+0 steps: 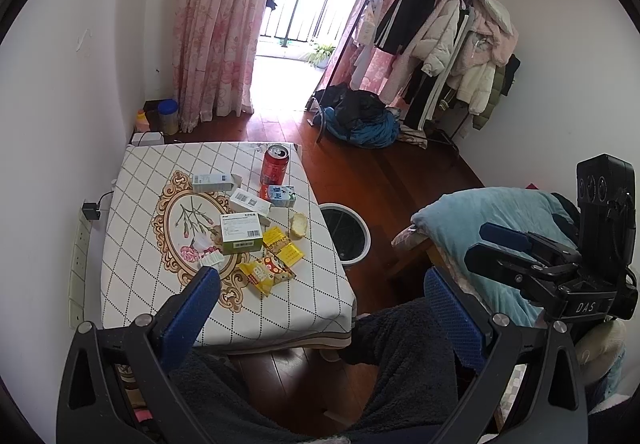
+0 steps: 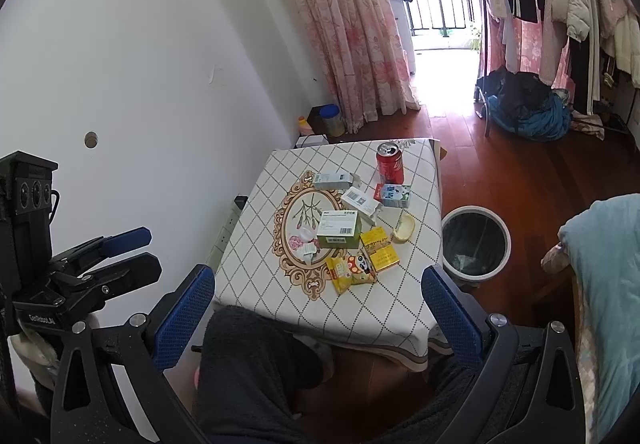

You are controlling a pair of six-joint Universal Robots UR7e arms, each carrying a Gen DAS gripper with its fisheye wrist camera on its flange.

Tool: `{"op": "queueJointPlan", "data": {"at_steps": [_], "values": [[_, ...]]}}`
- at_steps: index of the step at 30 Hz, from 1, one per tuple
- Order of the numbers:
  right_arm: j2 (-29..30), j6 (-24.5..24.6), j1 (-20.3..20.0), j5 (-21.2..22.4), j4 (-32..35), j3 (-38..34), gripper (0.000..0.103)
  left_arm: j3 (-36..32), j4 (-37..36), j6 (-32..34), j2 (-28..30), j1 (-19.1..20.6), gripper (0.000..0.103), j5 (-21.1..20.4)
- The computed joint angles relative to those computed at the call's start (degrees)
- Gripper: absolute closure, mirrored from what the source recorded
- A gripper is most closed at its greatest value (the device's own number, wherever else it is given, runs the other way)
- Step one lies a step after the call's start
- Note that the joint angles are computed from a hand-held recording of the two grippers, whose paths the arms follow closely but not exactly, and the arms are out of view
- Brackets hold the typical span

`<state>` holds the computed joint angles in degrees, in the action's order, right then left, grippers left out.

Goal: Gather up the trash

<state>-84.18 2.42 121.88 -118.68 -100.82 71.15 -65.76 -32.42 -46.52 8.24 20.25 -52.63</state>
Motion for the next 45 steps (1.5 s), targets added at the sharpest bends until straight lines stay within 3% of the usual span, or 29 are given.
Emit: {"op": "queueJointPlan", "data": {"at_steps": [45], "values": [[-0.39,-0.31,-0.22,1.28,0.99,-0.28,0.000,1.84,-0.82,-0.12,-0.45,-0.40,0.000,0.80]]}}
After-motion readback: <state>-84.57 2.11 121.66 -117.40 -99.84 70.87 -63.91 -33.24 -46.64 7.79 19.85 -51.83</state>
